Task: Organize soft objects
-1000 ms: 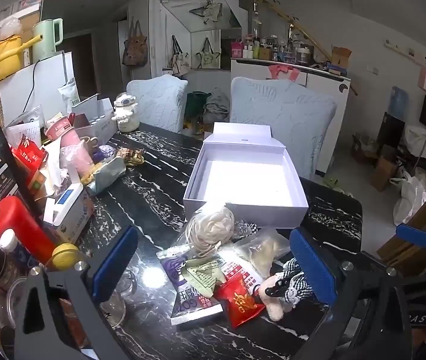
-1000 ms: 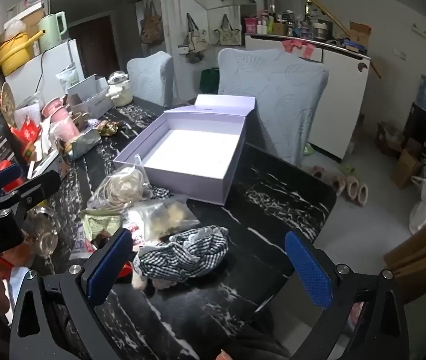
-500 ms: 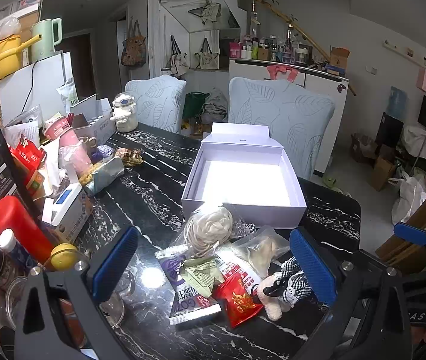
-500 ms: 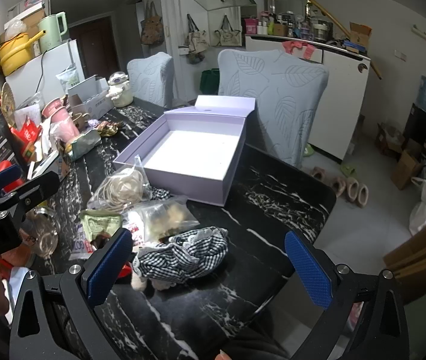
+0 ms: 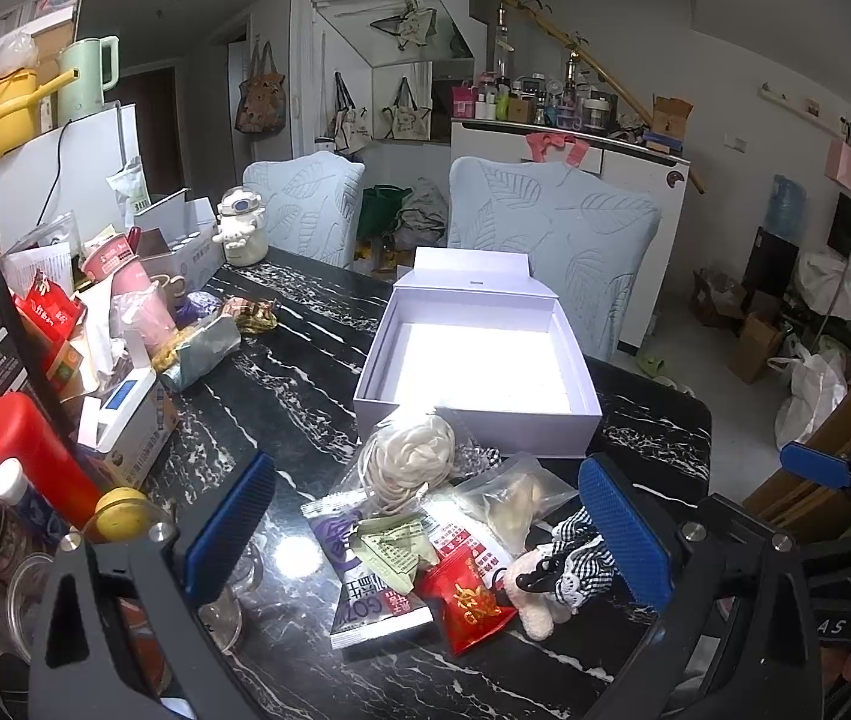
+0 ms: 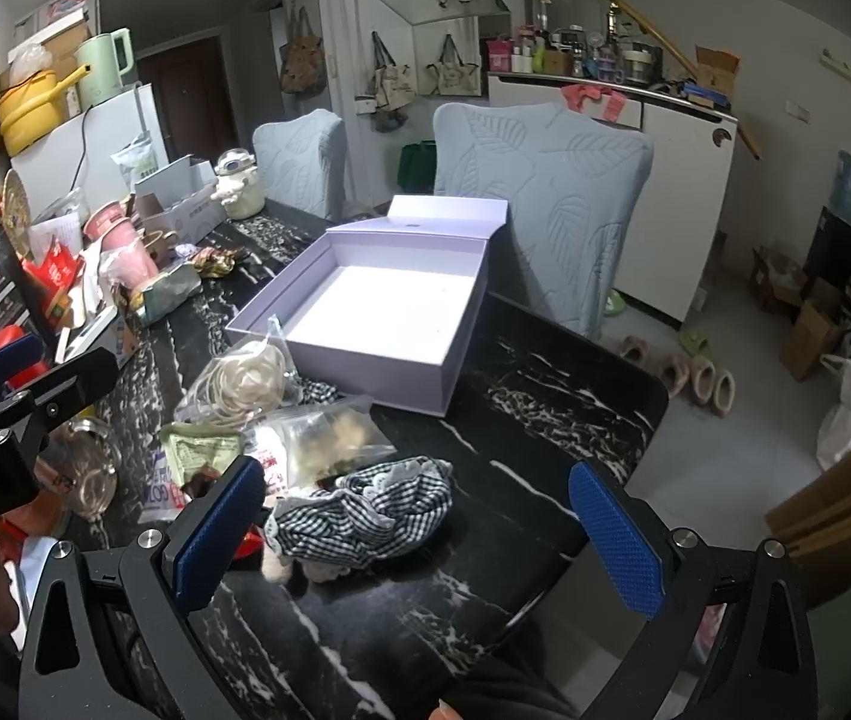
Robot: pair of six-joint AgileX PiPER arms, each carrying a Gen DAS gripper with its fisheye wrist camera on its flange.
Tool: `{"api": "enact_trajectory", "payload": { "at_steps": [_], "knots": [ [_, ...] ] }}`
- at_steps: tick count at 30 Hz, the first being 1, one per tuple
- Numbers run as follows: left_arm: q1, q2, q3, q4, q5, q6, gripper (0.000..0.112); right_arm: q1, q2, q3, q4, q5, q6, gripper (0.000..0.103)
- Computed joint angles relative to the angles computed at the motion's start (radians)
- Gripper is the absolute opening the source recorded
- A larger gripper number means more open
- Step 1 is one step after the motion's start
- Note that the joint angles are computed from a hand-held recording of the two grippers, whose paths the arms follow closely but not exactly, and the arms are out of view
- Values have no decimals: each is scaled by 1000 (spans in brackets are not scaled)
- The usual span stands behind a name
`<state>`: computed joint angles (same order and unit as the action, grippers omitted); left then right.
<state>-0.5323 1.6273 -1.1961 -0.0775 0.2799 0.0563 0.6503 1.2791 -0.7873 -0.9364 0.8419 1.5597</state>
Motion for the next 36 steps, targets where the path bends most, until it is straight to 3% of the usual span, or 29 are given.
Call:
{"api": "enact_trajectory", "payload": {
  "at_steps": [18,36],
  "knots": [
    [9,4,-1,-107,0,105,103,4,-32,6,10,30,-21,103],
    [10,-30,24,-89,-13,87,103,7,-35,-2,-5,38,-14,103]
  ]
}}
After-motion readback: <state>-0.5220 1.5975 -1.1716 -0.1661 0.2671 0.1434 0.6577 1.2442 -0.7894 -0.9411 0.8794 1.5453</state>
